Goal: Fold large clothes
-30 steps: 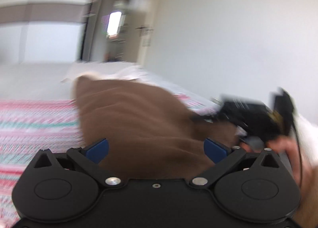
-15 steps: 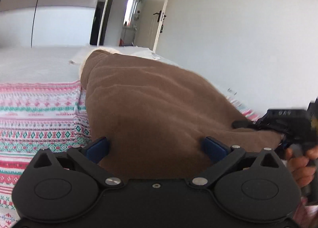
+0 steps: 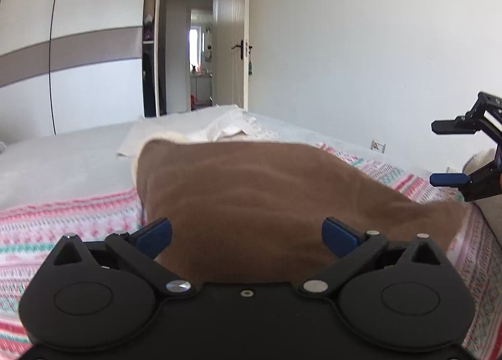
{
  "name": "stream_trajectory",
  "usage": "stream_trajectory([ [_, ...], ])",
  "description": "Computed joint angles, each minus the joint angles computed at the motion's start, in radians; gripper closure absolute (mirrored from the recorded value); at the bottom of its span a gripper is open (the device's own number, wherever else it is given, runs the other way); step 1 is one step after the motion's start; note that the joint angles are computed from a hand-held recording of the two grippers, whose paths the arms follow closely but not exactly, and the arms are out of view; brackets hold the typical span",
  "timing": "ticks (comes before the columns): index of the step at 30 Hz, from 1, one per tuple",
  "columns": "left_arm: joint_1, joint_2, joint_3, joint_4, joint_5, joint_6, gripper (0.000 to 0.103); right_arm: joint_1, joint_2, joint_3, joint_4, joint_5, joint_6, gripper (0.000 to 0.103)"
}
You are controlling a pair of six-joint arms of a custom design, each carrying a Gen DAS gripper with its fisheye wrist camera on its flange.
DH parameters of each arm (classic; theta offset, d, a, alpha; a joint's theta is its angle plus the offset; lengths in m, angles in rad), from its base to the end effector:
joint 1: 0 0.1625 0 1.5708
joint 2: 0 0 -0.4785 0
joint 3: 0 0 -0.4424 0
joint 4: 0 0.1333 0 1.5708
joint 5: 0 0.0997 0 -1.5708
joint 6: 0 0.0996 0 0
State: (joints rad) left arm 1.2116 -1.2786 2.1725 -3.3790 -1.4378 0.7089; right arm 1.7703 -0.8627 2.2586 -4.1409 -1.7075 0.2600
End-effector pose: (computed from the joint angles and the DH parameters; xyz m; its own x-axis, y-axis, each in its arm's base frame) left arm -0.0576 -0.5701 0.2946 -0.5927 0.5618 -0.5771 0.7910 0.2709 -0.5486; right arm 0.2200 -0.4837 0.1442 -0.9821 0.0267 -0.1863 0.1821 0.3847 -0.9049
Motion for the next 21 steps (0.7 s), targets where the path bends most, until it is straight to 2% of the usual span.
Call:
stream_trajectory([
  [3, -0.003, 0.035, -0.023, -0.019, 0.01, 0.033, 0.0, -0.053, -0.025, -0.07, 0.162, 0.15, 0.082, 0.026],
  [4, -0.003, 0.046, -0.026, -0.024, 0.015, 0.052, 0.0, -0.066, -0.025, -0.1, 0.21, 0.169, 0.098, 0.028],
  [6, -0.003, 0.065, -0.03, -0.029, 0.024, 0.091, 0.0, -0.07, -0.021, -0.165, 0.324, 0.131, 0.105, 0.033],
  [8, -0.003, 0.061, -0.026, -0.009, 0.019, 0.1, 0.0, -0.057, -0.017, -0.223, 0.454, 0.042, 0.095, 0.038],
  [11, 0.004, 0.052, -0.03, 0.021, 0.0, 0.102, 0.0, -0.054, 0.008, -0.299, 0.619, -0.007, 0.074, 0.05],
  [12, 0.006, 0.05, -0.031, 0.029, -0.003, 0.108, 0.0, -0.04, 0.023, -0.318, 0.628, -0.041, 0.035, 0.068],
  [13, 0.005, 0.048, -0.029, 0.028, -0.005, 0.119, 0.0, -0.024, 0.037, -0.328, 0.608, -0.06, -0.022, 0.082],
  [14, 0.004, 0.046, -0.025, 0.021, -0.008, 0.134, 0.0, -0.01, 0.047, -0.323, 0.551, -0.052, -0.089, 0.087],
  [17, 0.011, 0.052, -0.01, -0.033, -0.062, 0.168, 0.0, -0.008, 0.054, -0.257, 0.275, 0.073, -0.204, 0.091],
  [19, 0.012, 0.051, -0.007, -0.024, -0.095, 0.145, 0.0, -0.015, 0.053, -0.237, 0.197, 0.042, -0.216, 0.092],
  [21, -0.006, 0.05, -0.013, 0.036, -0.068, 0.136, 0.001, -0.026, 0.065, -0.235, 0.183, -0.066, -0.215, 0.093],
])
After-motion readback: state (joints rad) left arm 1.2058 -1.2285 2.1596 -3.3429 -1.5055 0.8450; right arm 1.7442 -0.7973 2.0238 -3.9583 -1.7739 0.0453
